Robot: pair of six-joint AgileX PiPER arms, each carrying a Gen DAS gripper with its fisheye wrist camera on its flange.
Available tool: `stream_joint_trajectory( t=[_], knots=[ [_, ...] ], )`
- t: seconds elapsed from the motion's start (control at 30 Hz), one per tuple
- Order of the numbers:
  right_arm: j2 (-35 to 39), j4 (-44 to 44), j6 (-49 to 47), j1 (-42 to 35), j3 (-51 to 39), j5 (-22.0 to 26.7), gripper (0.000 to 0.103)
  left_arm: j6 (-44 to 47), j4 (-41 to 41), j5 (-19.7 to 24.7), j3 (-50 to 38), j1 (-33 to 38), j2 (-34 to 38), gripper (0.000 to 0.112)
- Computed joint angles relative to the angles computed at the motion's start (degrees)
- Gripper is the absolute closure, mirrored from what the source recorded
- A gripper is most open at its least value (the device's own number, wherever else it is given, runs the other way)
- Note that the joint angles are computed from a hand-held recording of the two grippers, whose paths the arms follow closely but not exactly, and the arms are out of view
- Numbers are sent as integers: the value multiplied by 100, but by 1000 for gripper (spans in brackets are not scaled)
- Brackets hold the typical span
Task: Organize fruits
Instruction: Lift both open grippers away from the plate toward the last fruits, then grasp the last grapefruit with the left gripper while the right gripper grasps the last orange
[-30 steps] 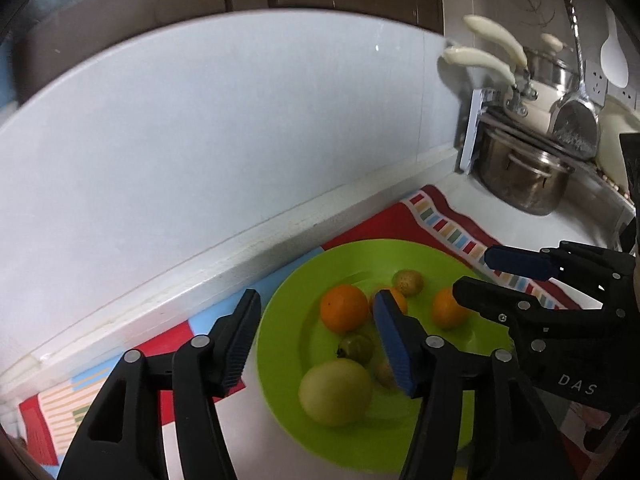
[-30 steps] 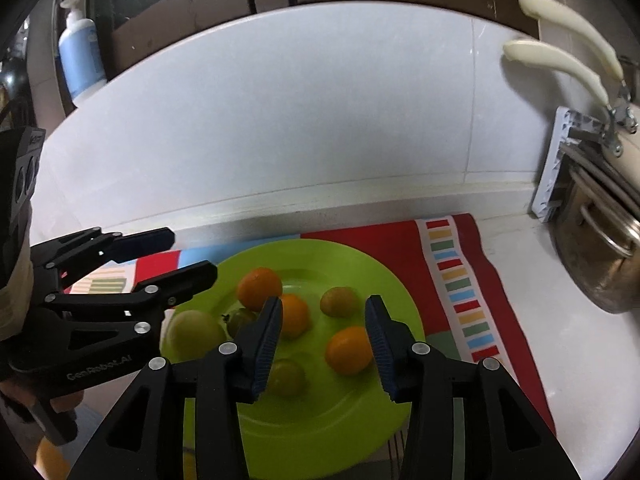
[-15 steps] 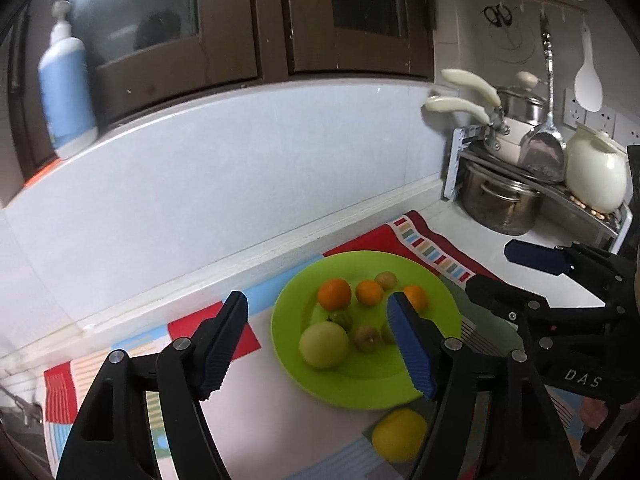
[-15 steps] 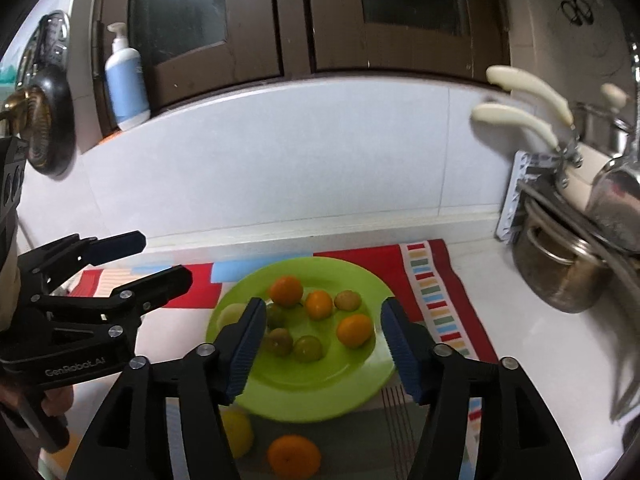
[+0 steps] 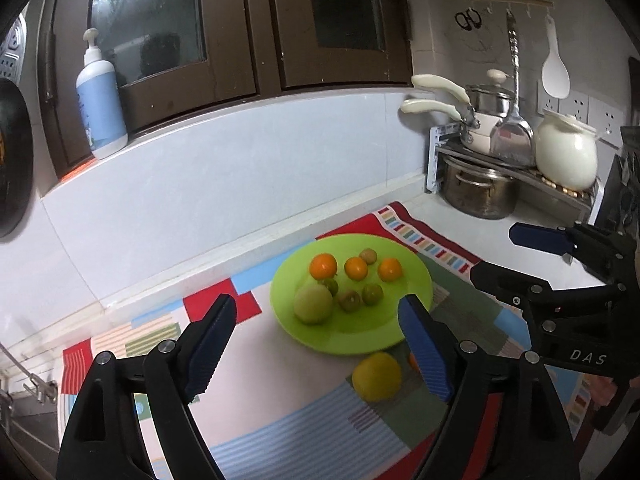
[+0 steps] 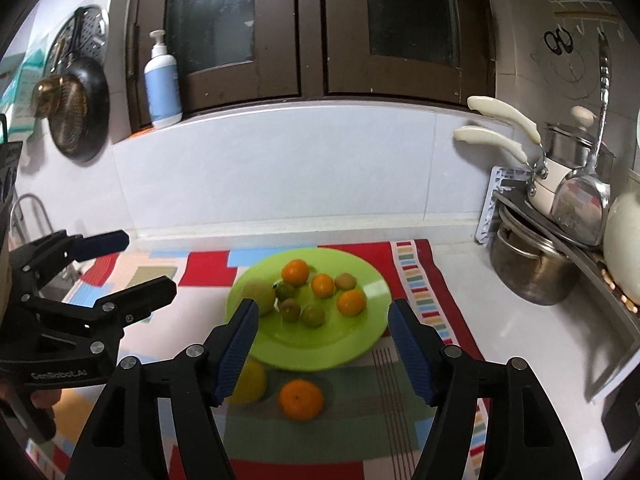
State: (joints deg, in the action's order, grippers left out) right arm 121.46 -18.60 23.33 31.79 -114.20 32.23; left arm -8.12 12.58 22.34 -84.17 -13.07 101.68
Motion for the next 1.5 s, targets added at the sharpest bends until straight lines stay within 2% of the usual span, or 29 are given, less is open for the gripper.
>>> stream_joint_trajectory(
  t=[0.13,0.33,0.47,0.6,0.73,1.1,1.27,1.37,1.5],
  knots=[
    [-285,-177,69,77,614,-194,35,-25,39,-153,417,-54,-208,29],
    [-407,137,-307,110,1074,-282,35,343,-191,-439,902,-119,-332,29],
    [-412,255,-539,116,1253,-284,35,962,-692,-614,1092,-102,-276,29],
    [-322,357,-770,116,1280,-223,35,1691,-1314,-608,1065,-56,-74,29],
    [-140,537,-1062,94,1156,-132,35,2506,-2017,-558,962,-3,195,29],
    [601,1286,-2086,-49,425,335,36,3474,-2702,-296,485,95,905,36],
    [1005,1641,-2465,-137,-132,653,42,3821,-3025,-142,206,171,1184,41],
    [1246,1866,-2658,-193,-513,864,47,4175,-3442,86,-44,244,1365,43],
    [1532,2148,-2882,-260,-965,1107,50,4294,-3657,316,-346,282,1587,47]
  ],
)
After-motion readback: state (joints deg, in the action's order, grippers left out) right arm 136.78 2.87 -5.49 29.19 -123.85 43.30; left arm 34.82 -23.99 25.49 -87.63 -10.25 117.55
